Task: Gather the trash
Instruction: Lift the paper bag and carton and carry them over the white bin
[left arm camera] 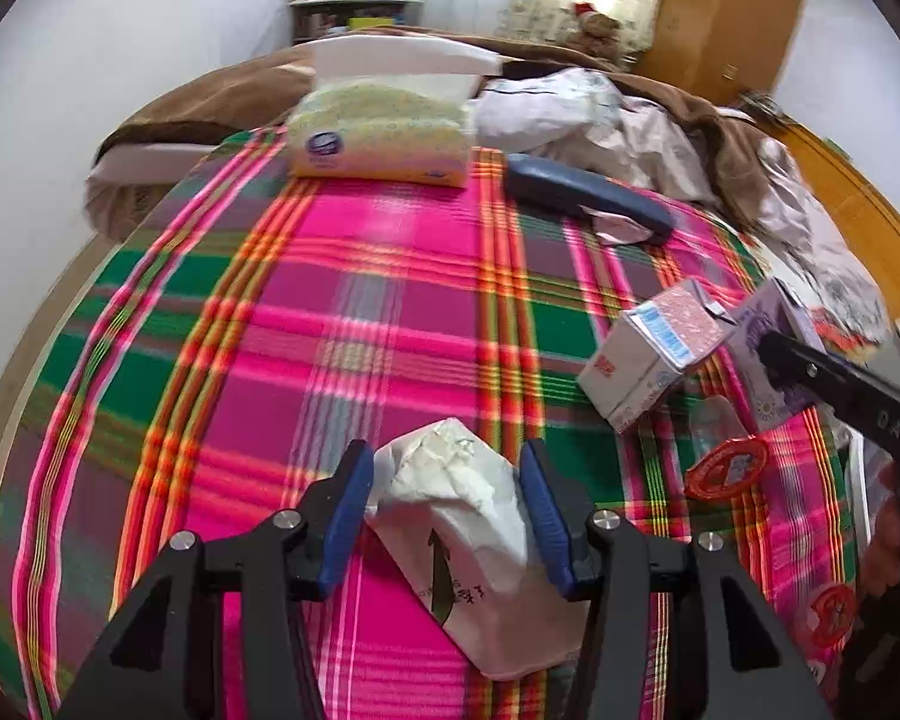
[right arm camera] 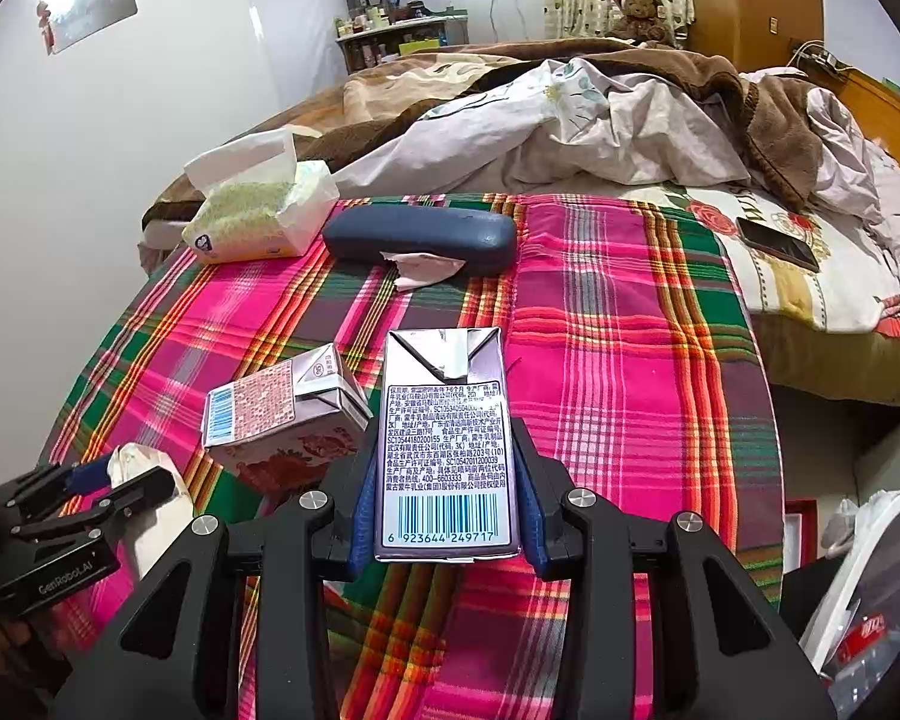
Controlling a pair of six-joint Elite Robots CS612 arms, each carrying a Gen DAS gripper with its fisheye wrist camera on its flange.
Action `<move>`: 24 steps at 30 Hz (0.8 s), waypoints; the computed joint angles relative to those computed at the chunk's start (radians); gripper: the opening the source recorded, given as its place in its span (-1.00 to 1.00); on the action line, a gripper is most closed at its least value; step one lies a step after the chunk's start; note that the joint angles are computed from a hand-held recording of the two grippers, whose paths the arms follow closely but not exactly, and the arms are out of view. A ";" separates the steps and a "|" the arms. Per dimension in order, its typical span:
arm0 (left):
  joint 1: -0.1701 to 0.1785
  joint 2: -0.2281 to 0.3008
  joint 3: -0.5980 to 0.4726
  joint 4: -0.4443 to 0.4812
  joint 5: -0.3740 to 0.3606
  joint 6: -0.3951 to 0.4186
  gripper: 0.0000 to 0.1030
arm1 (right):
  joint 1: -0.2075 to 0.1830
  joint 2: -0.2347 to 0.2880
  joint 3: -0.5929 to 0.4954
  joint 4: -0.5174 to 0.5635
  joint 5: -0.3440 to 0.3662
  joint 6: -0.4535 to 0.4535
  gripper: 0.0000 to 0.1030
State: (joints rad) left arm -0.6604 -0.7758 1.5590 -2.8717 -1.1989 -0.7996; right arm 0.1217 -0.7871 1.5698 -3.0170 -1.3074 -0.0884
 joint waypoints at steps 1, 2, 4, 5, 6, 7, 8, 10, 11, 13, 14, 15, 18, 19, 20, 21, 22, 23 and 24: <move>-0.004 -0.002 0.002 0.003 0.012 0.005 0.17 | 0.000 -0.001 0.002 -0.002 0.001 -0.001 -0.24; -0.008 -0.005 0.004 0.013 0.024 -0.003 0.33 | 0.000 -0.002 0.004 -0.004 0.001 -0.001 -0.24; -0.015 -0.010 0.006 0.036 0.046 -0.025 0.55 | -0.001 -0.004 0.008 -0.010 0.007 -0.002 -0.24; -0.016 -0.012 0.010 0.032 0.035 -0.038 0.55 | -0.001 -0.004 0.008 -0.010 0.009 -0.001 -0.24; -0.015 -0.014 0.016 0.020 0.021 -0.057 0.55 | -0.002 -0.004 0.009 -0.011 0.013 0.000 -0.24; -0.014 -0.014 0.021 0.003 0.007 -0.075 0.56 | -0.002 -0.005 0.011 -0.014 0.014 0.001 -0.24; -0.014 -0.011 0.021 0.007 0.000 -0.088 0.56 | -0.002 -0.005 0.011 -0.013 0.015 0.001 -0.24; -0.011 -0.002 0.007 0.048 -0.018 -0.098 0.57 | -0.003 -0.006 0.013 -0.010 0.018 0.002 -0.24; -0.016 -0.001 0.009 0.042 0.002 -0.093 0.57 | -0.003 -0.007 0.014 -0.010 0.020 0.002 -0.24; -0.018 0.001 0.006 0.047 0.002 -0.094 0.57 | -0.005 -0.008 0.017 -0.015 0.020 0.003 -0.24; -0.019 0.003 0.004 0.045 0.005 -0.097 0.56 | -0.005 -0.009 0.018 -0.014 0.021 0.004 -0.24; -0.020 0.004 0.002 0.045 0.011 -0.093 0.50 | -0.007 -0.009 0.019 -0.015 0.023 0.004 -0.24; -0.021 0.003 0.001 0.033 0.004 -0.076 0.28 | -0.008 -0.013 0.026 -0.021 0.024 0.000 -0.24; -0.022 0.003 0.001 0.028 0.002 -0.071 0.18 | -0.008 -0.014 0.028 -0.023 0.024 -0.001 -0.24; -0.022 0.002 0.004 0.019 -0.001 -0.070 0.14 | -0.008 -0.015 0.030 -0.025 0.023 -0.002 -0.24; -0.024 0.000 0.005 0.017 0.003 -0.065 0.10 | -0.009 -0.016 0.032 -0.028 0.025 -0.002 -0.24; -0.027 -0.002 0.006 0.013 0.012 -0.057 0.08 | -0.010 -0.018 0.035 -0.032 0.028 -0.002 -0.24; -0.029 -0.004 0.009 0.005 0.021 -0.051 0.06 | -0.010 -0.019 0.037 -0.033 0.029 -0.001 -0.24; -0.031 -0.006 0.012 -0.002 0.020 -0.045 0.04 | -0.011 -0.022 0.041 -0.036 0.031 -0.001 -0.24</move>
State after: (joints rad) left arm -0.6918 -0.7822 1.5705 -2.8734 -1.1789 -0.8444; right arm 0.1106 -0.8087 1.6104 -3.0529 -1.2765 -0.0897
